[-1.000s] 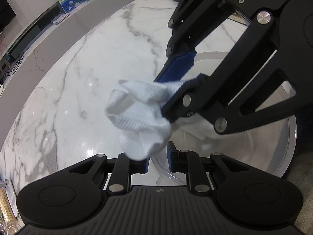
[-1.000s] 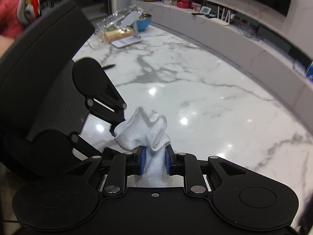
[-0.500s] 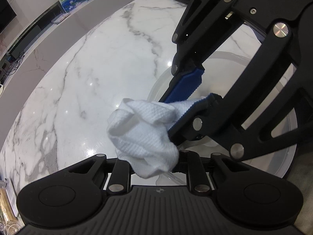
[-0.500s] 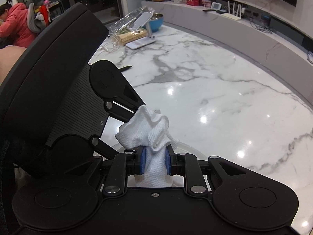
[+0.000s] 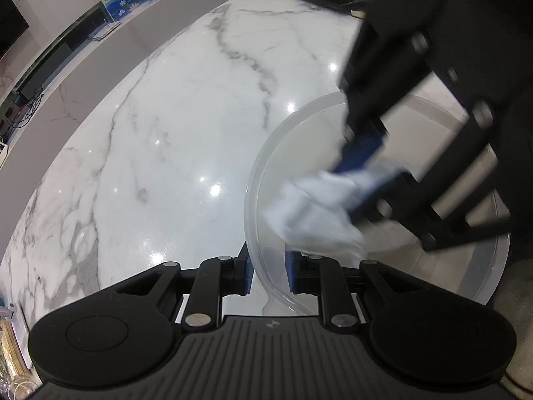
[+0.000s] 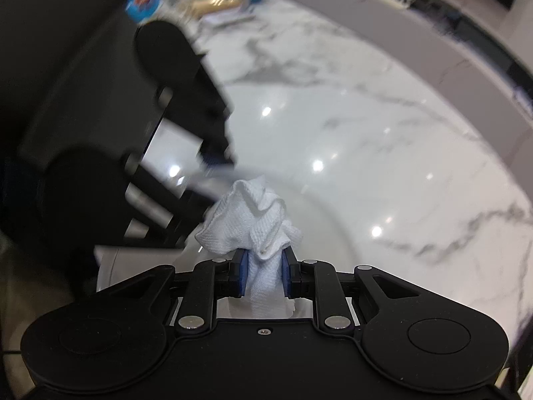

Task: Clean bowl
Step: 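Push the cloth down into the bowl bottom with the right gripper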

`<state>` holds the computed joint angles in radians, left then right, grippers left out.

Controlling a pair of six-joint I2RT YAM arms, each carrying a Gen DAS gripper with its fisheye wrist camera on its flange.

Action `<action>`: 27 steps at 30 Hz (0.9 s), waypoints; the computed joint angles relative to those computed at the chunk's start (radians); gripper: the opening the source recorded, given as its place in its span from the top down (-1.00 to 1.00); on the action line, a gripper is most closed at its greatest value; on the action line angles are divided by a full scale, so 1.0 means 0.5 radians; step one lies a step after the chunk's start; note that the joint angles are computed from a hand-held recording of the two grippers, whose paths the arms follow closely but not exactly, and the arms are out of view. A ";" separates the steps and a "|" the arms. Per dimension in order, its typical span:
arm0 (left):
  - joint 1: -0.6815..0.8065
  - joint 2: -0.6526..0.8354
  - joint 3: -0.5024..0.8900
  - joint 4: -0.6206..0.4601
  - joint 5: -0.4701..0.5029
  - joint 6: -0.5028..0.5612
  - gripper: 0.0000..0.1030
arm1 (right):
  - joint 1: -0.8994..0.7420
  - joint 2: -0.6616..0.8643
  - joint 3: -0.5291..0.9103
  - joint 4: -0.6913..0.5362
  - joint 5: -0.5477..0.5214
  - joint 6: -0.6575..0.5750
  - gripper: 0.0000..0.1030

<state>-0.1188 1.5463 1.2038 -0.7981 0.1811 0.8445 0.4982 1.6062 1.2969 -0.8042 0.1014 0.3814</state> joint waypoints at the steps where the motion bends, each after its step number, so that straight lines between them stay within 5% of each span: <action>1: -0.004 0.003 0.002 0.001 -0.004 -0.002 0.65 | 0.003 0.007 -0.005 0.011 -0.019 -0.002 0.65; 14: -0.020 -0.050 -0.050 0.003 -0.017 -0.039 0.65 | 0.003 0.064 -0.091 0.229 -0.229 -0.069 0.65; 27: -0.039 -0.079 -0.075 -0.001 -0.036 -0.072 0.64 | 0.045 0.178 0.117 -0.120 -0.253 -0.104 0.64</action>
